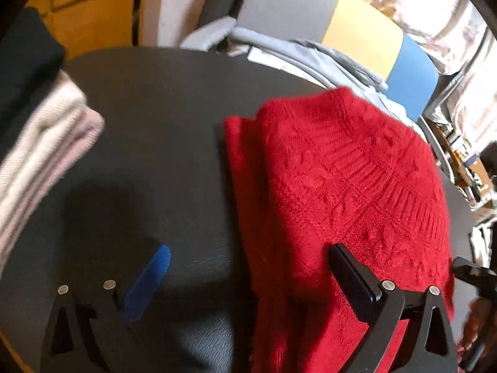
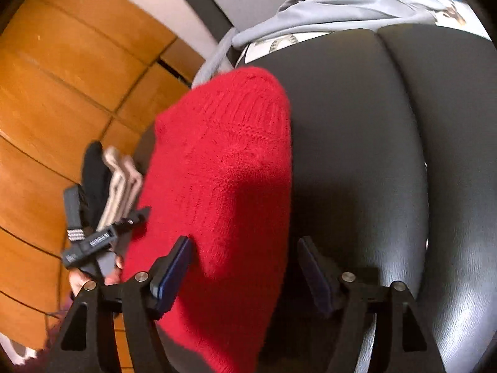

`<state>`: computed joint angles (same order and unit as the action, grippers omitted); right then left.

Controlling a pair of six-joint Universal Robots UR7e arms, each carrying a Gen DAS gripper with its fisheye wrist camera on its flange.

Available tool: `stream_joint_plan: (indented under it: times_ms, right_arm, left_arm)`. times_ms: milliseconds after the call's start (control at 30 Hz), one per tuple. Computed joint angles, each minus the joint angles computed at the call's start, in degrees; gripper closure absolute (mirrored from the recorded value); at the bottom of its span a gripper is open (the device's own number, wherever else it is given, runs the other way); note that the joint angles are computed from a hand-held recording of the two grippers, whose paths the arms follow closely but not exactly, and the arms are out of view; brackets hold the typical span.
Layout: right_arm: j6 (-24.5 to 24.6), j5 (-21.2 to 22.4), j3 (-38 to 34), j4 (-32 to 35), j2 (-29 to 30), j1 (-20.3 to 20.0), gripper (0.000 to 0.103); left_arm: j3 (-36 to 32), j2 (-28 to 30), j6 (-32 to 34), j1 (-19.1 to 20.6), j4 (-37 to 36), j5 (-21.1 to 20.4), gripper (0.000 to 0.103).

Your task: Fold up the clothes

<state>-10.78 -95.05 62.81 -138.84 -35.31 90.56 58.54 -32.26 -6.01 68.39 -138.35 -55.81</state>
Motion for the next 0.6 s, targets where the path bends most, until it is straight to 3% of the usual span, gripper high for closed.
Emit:
stream_joint_plan:
  times_ms: [333, 500, 600]
  right_arm:
    - [1.2, 2.7, -5.8, 5.9, 3.0, -0.6, 0.032]
    - [1.1, 4.5, -8.9, 8.3, 4.7, -0.8, 0.032]
    - [0.8, 4.9, -11.5, 10.6, 6.1, -0.7, 0.031]
  left_arm:
    - [-6.3, 2.1, 0.8, 1.9, 4.6, -6.8, 0.000]
    - [-14.3, 5.7, 2.0, 3.0, 9.5, -11.9, 0.000]
    - [-19.6, 8.6, 4.3, 3.1, 12.8, -11.7, 0.000]
